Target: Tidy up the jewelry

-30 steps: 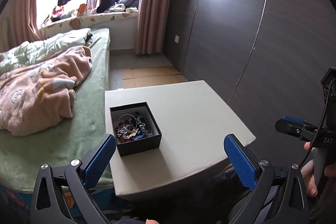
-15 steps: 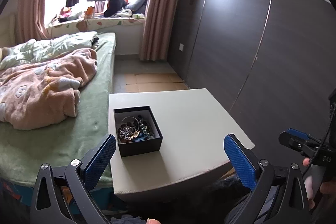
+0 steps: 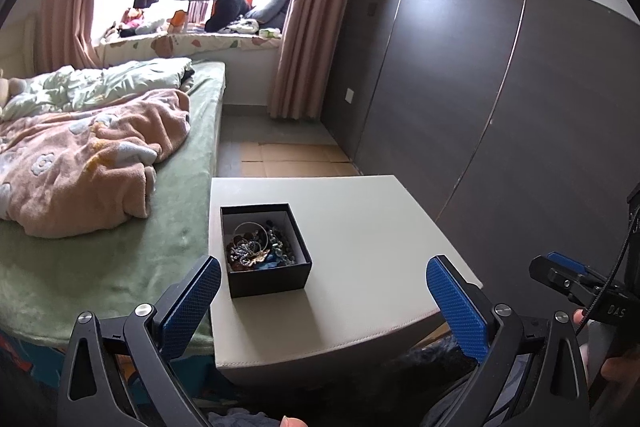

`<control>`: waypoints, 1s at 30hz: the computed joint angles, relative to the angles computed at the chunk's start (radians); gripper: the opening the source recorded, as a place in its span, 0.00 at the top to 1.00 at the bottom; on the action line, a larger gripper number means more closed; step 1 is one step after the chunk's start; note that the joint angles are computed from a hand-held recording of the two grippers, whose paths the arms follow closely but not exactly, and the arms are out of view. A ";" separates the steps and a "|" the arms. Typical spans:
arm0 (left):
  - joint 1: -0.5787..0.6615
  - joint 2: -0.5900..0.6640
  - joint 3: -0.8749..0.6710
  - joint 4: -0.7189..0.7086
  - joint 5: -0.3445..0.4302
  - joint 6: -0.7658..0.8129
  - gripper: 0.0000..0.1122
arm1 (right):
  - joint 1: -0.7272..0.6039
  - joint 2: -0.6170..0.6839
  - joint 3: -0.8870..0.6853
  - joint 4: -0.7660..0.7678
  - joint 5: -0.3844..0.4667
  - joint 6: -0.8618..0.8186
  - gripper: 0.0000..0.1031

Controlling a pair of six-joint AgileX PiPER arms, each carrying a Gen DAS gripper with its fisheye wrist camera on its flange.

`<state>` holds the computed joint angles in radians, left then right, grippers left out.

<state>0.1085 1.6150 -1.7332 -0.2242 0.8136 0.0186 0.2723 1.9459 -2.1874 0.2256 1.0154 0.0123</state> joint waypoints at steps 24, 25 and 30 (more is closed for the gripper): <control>-0.049 -0.021 0.020 0.123 -0.027 -0.069 0.09 | -0.030 0.003 0.004 0.038 0.005 -0.011 0.00; -0.052 -0.024 0.023 0.125 -0.028 -0.067 0.09 | -0.030 0.003 0.004 0.039 0.006 -0.013 0.00; -0.056 -0.026 0.024 0.128 -0.034 -0.063 0.09 | -0.027 0.000 0.001 0.032 0.013 -0.015 0.00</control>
<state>0.0526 1.5892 -1.7090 -0.0959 0.7796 -0.0440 0.2449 1.9461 -2.1861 0.2576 1.0283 -0.0030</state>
